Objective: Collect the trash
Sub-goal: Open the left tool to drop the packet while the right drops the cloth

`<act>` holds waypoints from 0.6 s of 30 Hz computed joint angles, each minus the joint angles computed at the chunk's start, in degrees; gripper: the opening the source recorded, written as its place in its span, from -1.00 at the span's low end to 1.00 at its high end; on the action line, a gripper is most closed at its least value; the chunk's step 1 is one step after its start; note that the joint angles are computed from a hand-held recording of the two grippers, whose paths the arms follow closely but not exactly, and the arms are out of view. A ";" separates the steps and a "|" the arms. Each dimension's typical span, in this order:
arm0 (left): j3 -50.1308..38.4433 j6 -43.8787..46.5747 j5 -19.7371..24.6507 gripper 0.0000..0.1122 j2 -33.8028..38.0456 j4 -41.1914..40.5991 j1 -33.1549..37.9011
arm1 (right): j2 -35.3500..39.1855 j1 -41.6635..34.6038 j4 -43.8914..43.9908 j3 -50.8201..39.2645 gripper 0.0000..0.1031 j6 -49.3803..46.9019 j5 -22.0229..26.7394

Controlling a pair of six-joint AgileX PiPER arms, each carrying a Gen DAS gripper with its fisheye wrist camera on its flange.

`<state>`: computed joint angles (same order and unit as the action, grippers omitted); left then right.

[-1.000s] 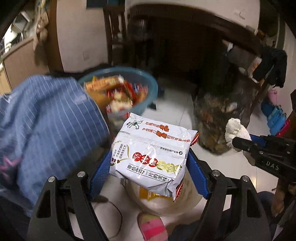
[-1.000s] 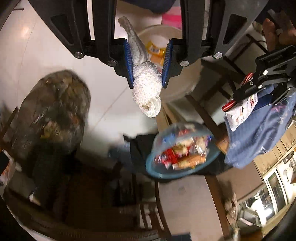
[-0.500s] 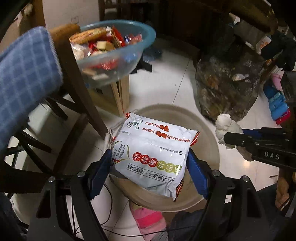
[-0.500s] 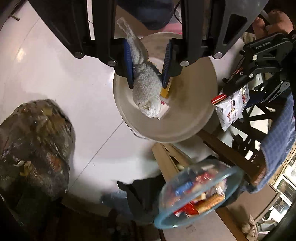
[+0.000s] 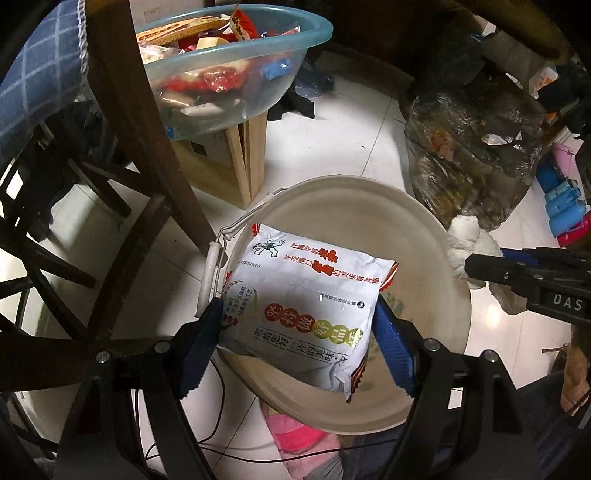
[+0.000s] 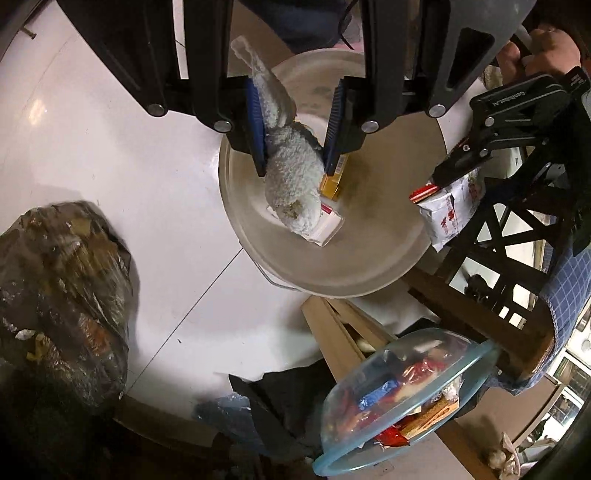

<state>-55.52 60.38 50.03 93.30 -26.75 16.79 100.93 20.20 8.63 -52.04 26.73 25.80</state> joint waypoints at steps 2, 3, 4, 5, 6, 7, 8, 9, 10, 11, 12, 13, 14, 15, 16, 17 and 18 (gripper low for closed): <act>0.10 -0.36 -0.47 0.36 0.06 0.29 -0.17 | -0.13 0.22 -0.49 -0.14 -0.36 0.52 0.12; 0.21 -0.44 -0.66 0.36 0.11 0.37 -0.36 | -0.18 0.38 -1.02 -0.16 -0.32 1.14 0.09; 0.27 -0.72 -0.82 0.38 0.08 0.73 -0.56 | -0.29 0.35 -1.16 -0.02 -0.23 1.28 -0.10; 0.32 -1.29 -1.02 0.39 0.09 1.38 -0.91 | -0.38 0.39 -1.04 0.11 -0.18 1.30 -0.25; 0.36 -1.27 -0.98 0.40 0.17 1.49 -0.90 | -0.46 0.46 -0.84 0.24 -0.04 1.17 -0.39; 0.26 -1.35 -0.68 0.41 0.36 1.65 -0.91 | -0.75 0.63 -1.34 0.41 0.13 1.80 -0.51; 0.17 -1.36 -0.40 0.41 0.51 1.76 -0.88 | -0.89 0.86 -2.17 0.60 0.18 2.85 -0.77; 0.13 -1.26 -0.33 0.41 0.47 1.75 -0.83 | -1.18 0.97 -3.17 0.71 0.19 3.94 -0.77; 0.18 -1.02 -0.50 0.41 0.48 1.76 -0.75 | -1.75 0.92 -3.52 1.04 0.19 4.44 -0.94; 0.23 -1.00 -0.74 0.41 0.43 1.87 -0.78 | -2.25 0.97 -4.10 1.24 0.19 5.17 -1.01; 0.29 -0.97 -0.98 0.41 0.43 1.92 -0.72 | -3.01 1.10 -5.65 1.39 0.19 6.69 -0.83; 0.32 -0.99 -1.17 0.44 0.48 1.89 -0.70 | -3.54 1.06 -6.46 1.45 0.19 7.38 -0.59; 0.35 -0.98 -1.41 0.49 0.46 1.84 -0.69 | -3.87 1.05 -6.76 1.58 0.19 7.64 -0.56; 0.49 -0.94 -1.73 0.50 0.38 1.82 -0.76 | -4.28 1.13 -7.58 1.53 0.19 8.35 -0.27; 0.68 -0.94 -2.04 0.51 0.26 1.90 -0.82 | -4.75 1.30 -8.84 1.42 0.19 9.37 0.20; 0.66 -1.04 -1.98 0.52 0.29 2.00 -0.93 | -4.91 1.27 -9.00 1.46 0.19 9.46 0.28; 0.92 -1.86 -2.33 0.52 0.01 2.50 -1.19 | -5.04 1.23 -9.09 1.46 0.19 9.48 0.38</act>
<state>-54.60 58.52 47.70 93.31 -24.24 15.60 95.89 21.43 -0.46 -50.57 36.21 26.19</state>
